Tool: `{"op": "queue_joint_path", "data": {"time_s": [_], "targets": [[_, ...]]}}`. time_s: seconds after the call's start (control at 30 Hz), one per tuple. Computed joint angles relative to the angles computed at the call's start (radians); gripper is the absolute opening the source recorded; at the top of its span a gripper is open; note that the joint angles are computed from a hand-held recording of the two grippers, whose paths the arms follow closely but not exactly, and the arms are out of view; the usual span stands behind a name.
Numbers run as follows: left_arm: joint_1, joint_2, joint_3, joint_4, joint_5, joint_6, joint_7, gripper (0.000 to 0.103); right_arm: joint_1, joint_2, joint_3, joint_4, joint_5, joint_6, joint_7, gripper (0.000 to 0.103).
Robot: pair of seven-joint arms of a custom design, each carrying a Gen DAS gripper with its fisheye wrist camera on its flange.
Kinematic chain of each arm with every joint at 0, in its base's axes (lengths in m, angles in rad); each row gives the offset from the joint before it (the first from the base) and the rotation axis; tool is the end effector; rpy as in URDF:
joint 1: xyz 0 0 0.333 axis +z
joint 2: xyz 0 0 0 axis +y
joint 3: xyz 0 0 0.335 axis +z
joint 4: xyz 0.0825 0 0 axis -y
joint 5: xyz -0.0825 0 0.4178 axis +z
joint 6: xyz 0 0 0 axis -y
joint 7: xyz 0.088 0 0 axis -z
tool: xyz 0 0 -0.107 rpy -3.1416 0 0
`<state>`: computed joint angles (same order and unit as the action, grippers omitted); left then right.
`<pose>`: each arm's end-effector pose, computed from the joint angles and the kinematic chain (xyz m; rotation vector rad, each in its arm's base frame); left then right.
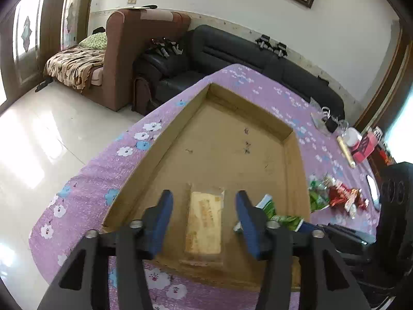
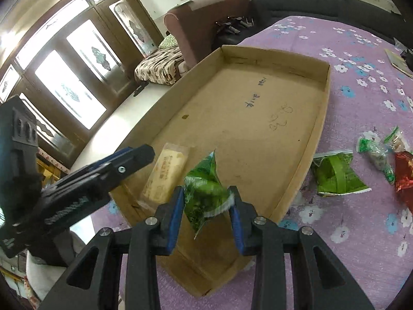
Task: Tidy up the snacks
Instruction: 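Carry both snacks over the cardboard tray and open both tools to drop them, then grasp the red wrapped candy with the left tool while the right tool grasps a white sachet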
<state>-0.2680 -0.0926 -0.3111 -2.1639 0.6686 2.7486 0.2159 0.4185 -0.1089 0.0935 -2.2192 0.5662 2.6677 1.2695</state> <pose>0.4775 -0.3471 0.5069 -2.0525 1.6266 -0.9790 0.5088 0.2692 0.4828 -2.0565 1.3913 -0.0575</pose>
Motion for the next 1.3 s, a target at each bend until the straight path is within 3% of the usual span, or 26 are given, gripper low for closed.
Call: {"op": "queue_joint_path", "data": {"time_s": [0.27,0.37,0.5,0.57,0.7,0.9,1.07,1.3], "targets": [[-0.013,0.015,-0.014,0.043,0.04,0.011,-0.016,0.063,-0.013,-0.116,-0.044,-0.086,0.02,0.054,-0.03,0.035],[-0.034,0.037,-0.019,0.082,0.057,0.006,-0.001,0.066,-0.052,-0.185,-0.072,-0.15,-0.028,0.083,-0.005,0.036],[-0.076,0.092,-0.019,0.152,0.061,0.016,0.051,0.068,-0.157,-0.251,-0.106,-0.224,-0.139,0.121,0.104,0.037],[-0.104,0.137,-0.015,0.2,0.044,0.02,0.1,0.069,-0.257,-0.257,-0.089,-0.244,-0.251,0.142,0.218,0.037],[-0.159,0.225,-0.004,0.29,-0.052,0.018,0.225,0.07,-0.356,-0.248,-0.085,-0.261,-0.4,0.176,0.355,0.038],[-0.234,0.385,-0.003,0.473,-0.192,-0.036,0.425,0.07,-0.297,-0.161,-0.147,-0.218,-0.383,0.175,0.325,0.038],[-0.298,0.498,0.024,0.619,-0.259,-0.1,0.527,0.07,-0.283,-0.14,-0.141,-0.225,-0.373,0.206,0.306,0.038],[-0.379,0.65,0.082,0.828,-0.32,-0.18,0.609,0.07,-0.238,-0.141,-0.184,-0.236,-0.284,0.239,0.212,0.038]]}}
